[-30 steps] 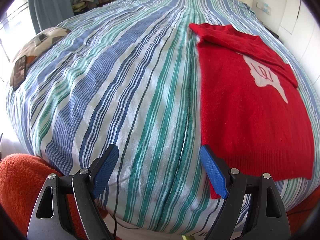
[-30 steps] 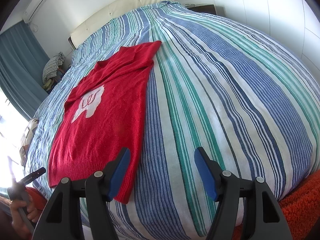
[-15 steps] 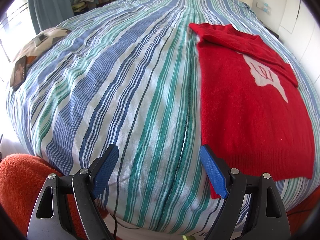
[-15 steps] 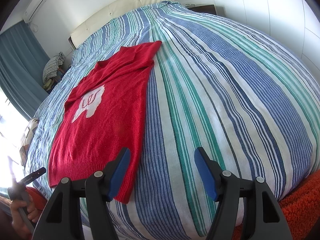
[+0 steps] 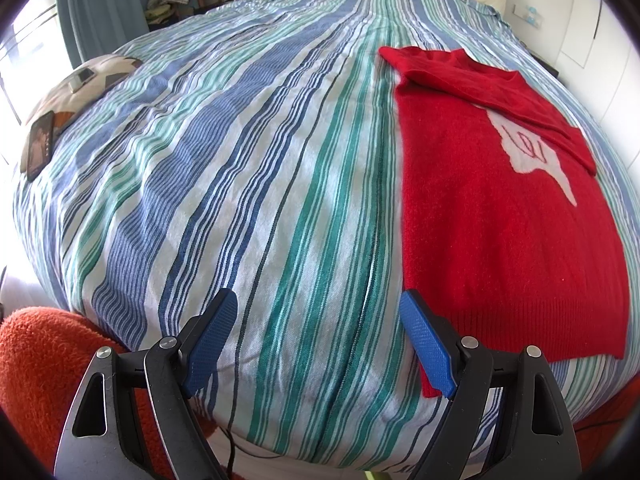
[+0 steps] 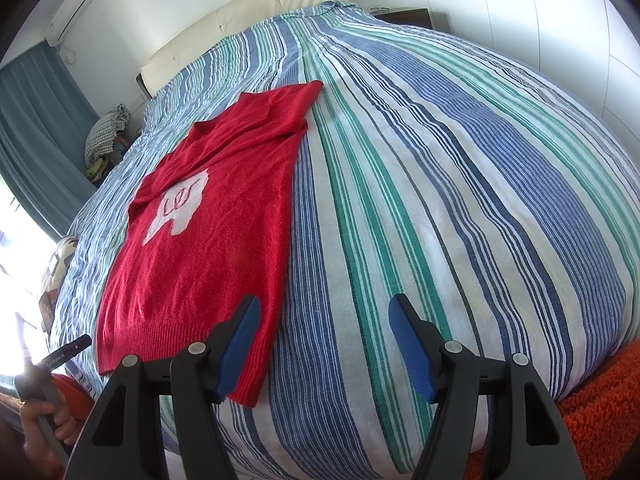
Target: Fold small clothes
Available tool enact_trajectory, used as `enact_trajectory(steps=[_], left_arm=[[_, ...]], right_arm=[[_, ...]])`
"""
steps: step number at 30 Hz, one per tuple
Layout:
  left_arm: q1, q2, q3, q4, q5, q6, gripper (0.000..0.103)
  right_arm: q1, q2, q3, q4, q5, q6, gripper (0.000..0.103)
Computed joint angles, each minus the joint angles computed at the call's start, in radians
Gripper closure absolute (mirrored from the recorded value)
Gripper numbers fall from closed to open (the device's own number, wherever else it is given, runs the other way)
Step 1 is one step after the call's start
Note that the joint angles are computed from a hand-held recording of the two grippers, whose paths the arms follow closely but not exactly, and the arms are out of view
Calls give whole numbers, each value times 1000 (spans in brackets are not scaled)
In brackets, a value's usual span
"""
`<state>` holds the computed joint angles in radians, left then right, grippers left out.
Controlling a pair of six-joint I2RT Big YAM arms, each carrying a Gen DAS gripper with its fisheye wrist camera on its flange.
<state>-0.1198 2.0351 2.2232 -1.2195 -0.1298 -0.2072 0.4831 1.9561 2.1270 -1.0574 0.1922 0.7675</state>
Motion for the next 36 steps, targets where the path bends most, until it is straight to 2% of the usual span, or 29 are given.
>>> enact_trajectory(steps=[36], left_arm=[[-2, -2, 3, 4, -7, -13, 18]], right_arm=[[2, 0, 0, 6, 2, 8, 37]])
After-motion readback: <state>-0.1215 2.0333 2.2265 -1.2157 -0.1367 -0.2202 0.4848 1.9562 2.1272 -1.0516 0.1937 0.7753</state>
